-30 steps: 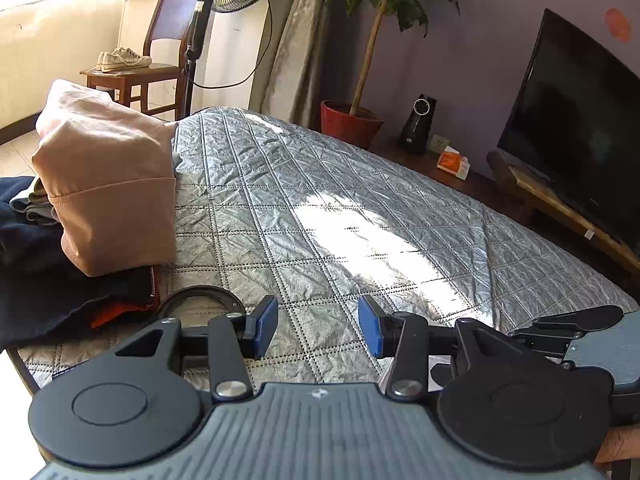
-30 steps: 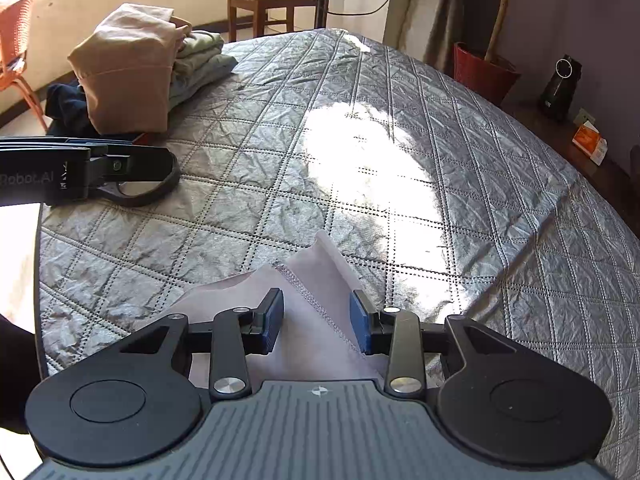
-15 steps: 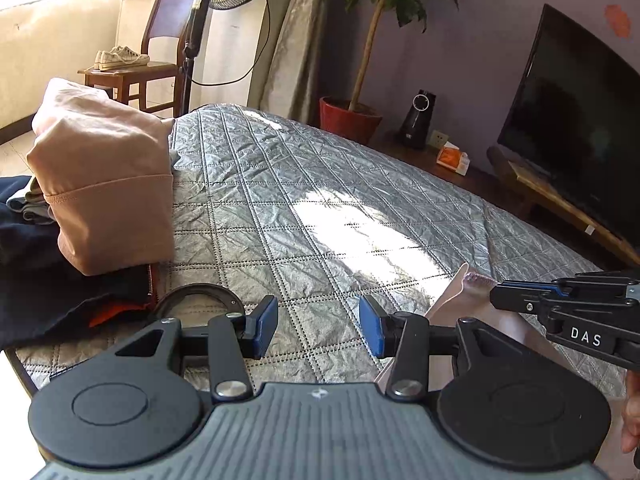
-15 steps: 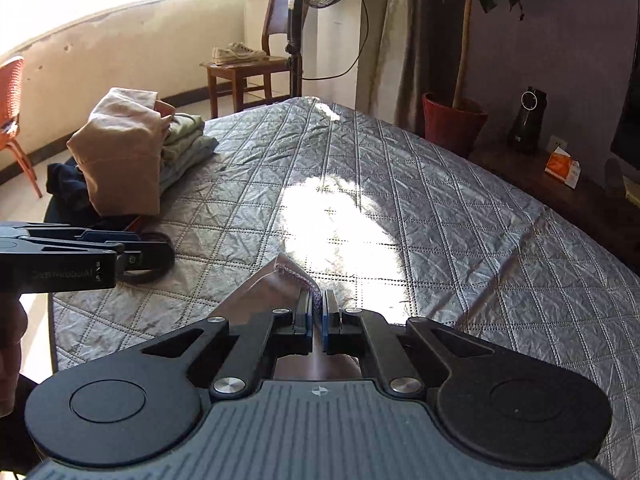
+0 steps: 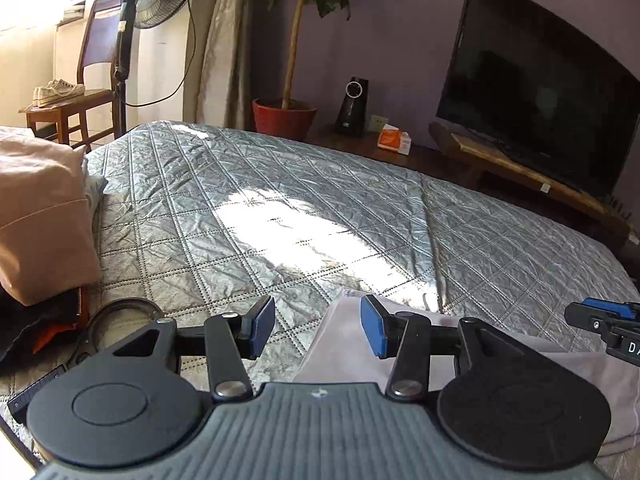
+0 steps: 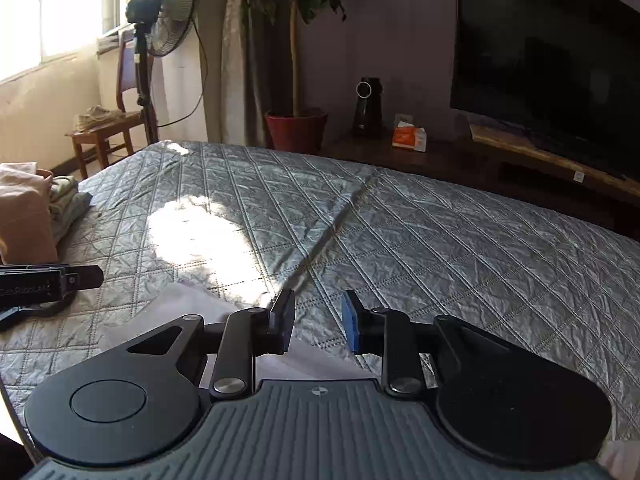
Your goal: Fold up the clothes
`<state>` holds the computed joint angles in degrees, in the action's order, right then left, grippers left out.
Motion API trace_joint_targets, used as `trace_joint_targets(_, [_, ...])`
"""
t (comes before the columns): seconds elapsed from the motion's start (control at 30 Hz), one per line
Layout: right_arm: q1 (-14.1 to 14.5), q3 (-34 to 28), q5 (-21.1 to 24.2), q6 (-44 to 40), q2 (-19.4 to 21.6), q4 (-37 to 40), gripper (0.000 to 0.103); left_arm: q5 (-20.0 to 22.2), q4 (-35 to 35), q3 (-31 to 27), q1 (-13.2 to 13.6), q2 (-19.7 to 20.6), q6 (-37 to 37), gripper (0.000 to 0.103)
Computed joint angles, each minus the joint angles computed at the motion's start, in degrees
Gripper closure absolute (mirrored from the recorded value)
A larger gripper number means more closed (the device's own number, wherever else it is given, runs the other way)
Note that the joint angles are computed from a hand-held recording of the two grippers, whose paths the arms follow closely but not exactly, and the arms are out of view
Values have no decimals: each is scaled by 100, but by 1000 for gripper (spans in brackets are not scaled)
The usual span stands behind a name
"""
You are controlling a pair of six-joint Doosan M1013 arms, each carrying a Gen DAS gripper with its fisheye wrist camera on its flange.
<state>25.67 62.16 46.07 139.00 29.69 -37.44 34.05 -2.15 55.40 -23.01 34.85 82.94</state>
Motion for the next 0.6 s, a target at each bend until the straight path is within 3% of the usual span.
trace_joint_targets(0.13, [53, 602, 691, 620, -356, -31, 70, -328, -1215, 62, -159, 24, 1956, 55])
trace_joint_targets(0.2, [62, 679, 841, 642, -371, -26, 70, -12, -1419, -145, -240, 177, 2524, 55])
trace_joint_targets(0.4, [35, 678, 889, 305, -295, -182, 72, 1426, -369, -995, -388, 727, 1636, 59])
trace_joint_targets(0.5, [-62, 810, 1264, 300, -359, 198, 72, 1532, -315, -1064, -346, 785, 1454, 50])
trace_joint_targets(0.57, [-78, 1091, 1124, 283, -545, 396, 71, 1470, -205, -990, -346, 753, 1463, 40])
trace_joint_targets(0.6, [-84, 1203, 1090, 236, -627, 501, 71, 1443, -155, -959, -345, 739, 1465, 40])
